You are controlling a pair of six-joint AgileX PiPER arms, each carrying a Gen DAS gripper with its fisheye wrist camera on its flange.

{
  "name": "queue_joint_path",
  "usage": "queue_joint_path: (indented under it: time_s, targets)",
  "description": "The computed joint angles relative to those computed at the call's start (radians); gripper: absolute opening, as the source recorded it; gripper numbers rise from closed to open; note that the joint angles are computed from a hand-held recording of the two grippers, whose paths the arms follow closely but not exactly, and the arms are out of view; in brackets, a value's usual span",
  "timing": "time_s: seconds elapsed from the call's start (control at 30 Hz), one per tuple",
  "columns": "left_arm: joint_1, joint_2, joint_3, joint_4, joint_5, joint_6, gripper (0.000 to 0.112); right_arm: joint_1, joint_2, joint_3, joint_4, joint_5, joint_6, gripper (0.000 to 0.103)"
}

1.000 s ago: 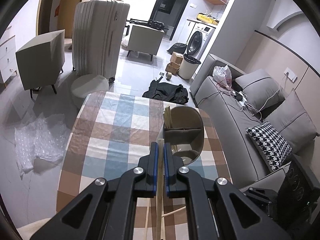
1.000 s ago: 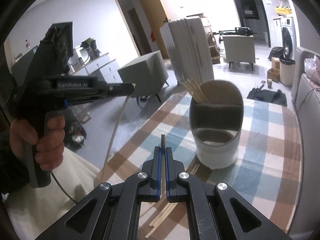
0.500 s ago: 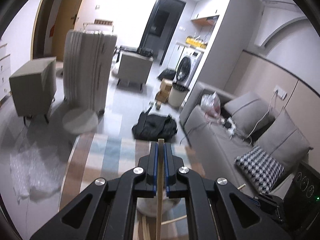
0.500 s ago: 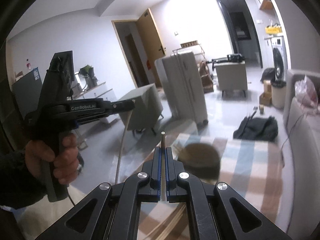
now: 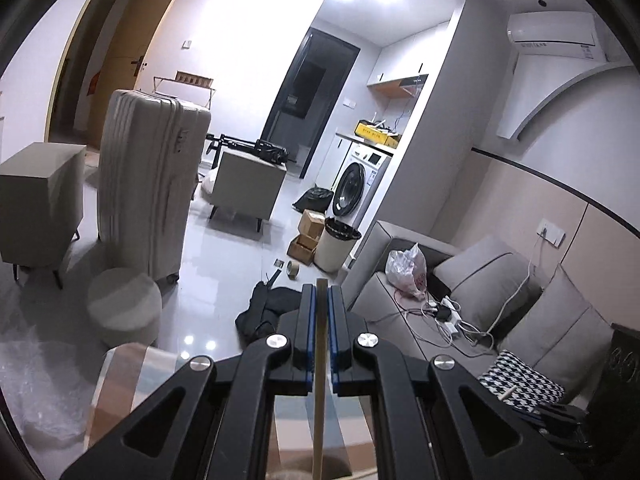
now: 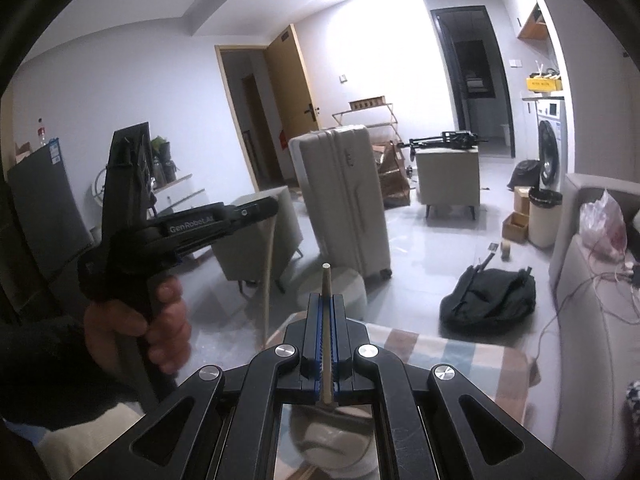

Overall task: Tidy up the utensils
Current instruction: 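Carry both held chopsticks up and above the white holder's opening, then open both tools to drop the chopsticks into the white holder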

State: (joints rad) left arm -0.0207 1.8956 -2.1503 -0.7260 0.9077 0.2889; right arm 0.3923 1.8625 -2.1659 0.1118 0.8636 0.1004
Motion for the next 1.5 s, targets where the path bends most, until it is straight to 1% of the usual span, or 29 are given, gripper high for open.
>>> queue_joint_path:
  time_s: [0.03, 0.13, 0.3, 0.43, 0.5, 0.57, 0.67, 0.73, 0.9, 1.07, 1.27, 1.3, 1.37, 1.43, 1.5]
  targets:
    - [-0.006, 0.0, 0.031, -0.016, -0.034, 0.02, 0.001, -0.005, 0.024, -0.033, -0.002, 0.018, -0.007, 0.002]
    - [-0.018, 0.007, 0.081, -0.034, -0.083, 0.049, 0.001, -0.016, 0.082, -0.111, 0.0, 0.064, -0.024, 0.002]
    - [-0.044, 0.012, 0.132, -0.024, -0.146, 0.067, 0.001, -0.033, 0.132, -0.16, 0.021, 0.103, -0.056, 0.002]
    - [-0.066, 0.012, 0.136, 0.012, -0.19, 0.056, 0.001, -0.042, 0.124, -0.113, 0.035, 0.098, -0.071, 0.002]
    - [-0.08, -0.014, 0.183, 0.017, -0.229, 0.081, 0.001, -0.047, 0.127, -0.106, 0.041, 0.098, -0.072, 0.002]
    - [-0.088, -0.04, 0.233, 0.002, -0.253, 0.114, 0.001, -0.05, 0.121, -0.083, 0.046, 0.091, -0.071, 0.002]
    - [-0.088, -0.045, 0.252, -0.028, -0.258, 0.149, 0.001, -0.047, 0.114, -0.05, 0.047, 0.08, -0.076, 0.002]
    - [-0.088, -0.057, 0.274, -0.051, -0.287, 0.184, 0.001, -0.039, 0.112, -0.037, 0.036, 0.078, -0.08, 0.002]
    - [-0.056, -0.052, 0.246, -0.103, -0.23, 0.226, 0.001, -0.024, 0.108, -0.013, 0.019, 0.073, -0.074, 0.002]
    - [-0.038, -0.057, 0.248, -0.115, -0.201, 0.256, 0.001, -0.015, 0.096, 0.015, 0.002, 0.056, -0.061, 0.002]
    - [-0.023, -0.065, 0.249, -0.119, -0.129, 0.287, 0.001, 0.003, 0.091, 0.035, -0.026, 0.041, -0.046, 0.002]
    - [-0.02, -0.066, 0.243, -0.113, -0.104, 0.29, 0.001, 0.007, 0.091, 0.039, -0.029, 0.038, -0.042, 0.002]
    - [-0.015, -0.069, 0.251, -0.116, -0.085, 0.306, 0.001, 0.014, 0.094, 0.042, -0.036, 0.038, -0.036, 0.002]
    - [-0.004, -0.067, 0.244, -0.109, -0.041, 0.303, 0.001, 0.024, 0.095, 0.045, -0.052, 0.035, -0.028, 0.003]
    - [0.01, -0.047, 0.204, -0.088, 0.031, 0.269, 0.001, 0.03, 0.101, 0.035, -0.062, 0.042, -0.024, 0.003]
